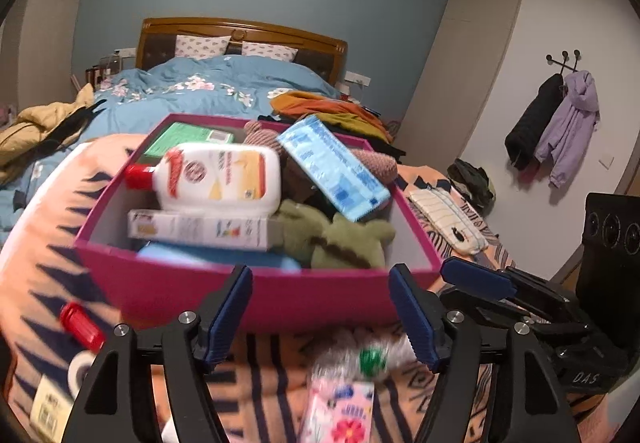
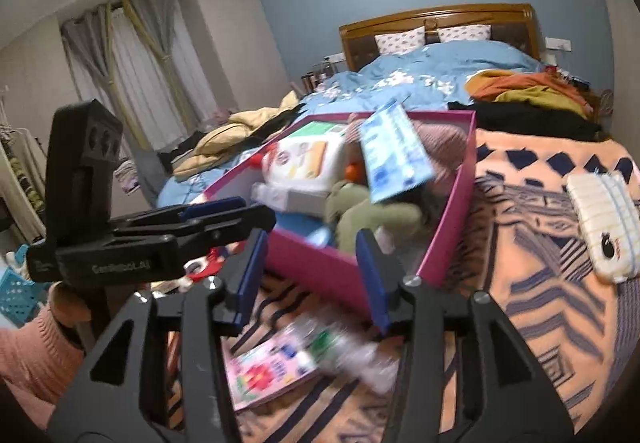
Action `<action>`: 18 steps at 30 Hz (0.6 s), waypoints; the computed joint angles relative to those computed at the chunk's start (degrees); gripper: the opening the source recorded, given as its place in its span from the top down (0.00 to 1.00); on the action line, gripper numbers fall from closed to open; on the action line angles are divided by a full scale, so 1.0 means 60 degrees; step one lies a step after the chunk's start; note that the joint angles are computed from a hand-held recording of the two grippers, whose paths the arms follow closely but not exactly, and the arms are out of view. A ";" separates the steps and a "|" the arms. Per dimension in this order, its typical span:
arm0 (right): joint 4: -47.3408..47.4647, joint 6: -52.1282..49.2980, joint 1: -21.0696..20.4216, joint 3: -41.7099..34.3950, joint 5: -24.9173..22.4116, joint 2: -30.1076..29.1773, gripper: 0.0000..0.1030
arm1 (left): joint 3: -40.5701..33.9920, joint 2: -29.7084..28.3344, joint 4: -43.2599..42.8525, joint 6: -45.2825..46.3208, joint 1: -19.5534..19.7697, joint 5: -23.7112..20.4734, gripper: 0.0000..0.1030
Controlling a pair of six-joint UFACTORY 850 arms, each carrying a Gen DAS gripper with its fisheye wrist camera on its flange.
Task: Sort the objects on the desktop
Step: 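Withdraw both grippers from the box toward the pink lotion bottle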
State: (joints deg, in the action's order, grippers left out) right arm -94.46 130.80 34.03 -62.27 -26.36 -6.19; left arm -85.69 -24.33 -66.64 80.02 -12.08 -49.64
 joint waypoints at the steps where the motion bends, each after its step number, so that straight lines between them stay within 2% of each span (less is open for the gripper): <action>1: -0.0100 0.0156 0.0077 0.0050 0.0057 0.0024 0.53 | 0.0178 0.0092 -0.0039 0.0144 0.0064 0.0028 0.28; 7: -0.0471 0.0850 0.0529 0.0397 0.0362 0.0099 0.47 | 0.1271 0.0587 -0.0052 0.0805 0.0531 0.0203 0.28; 18: -0.0770 0.1919 0.1082 0.0675 0.0864 -0.0251 0.47 | 0.2863 0.1411 -0.0425 0.2051 0.1039 0.0363 0.28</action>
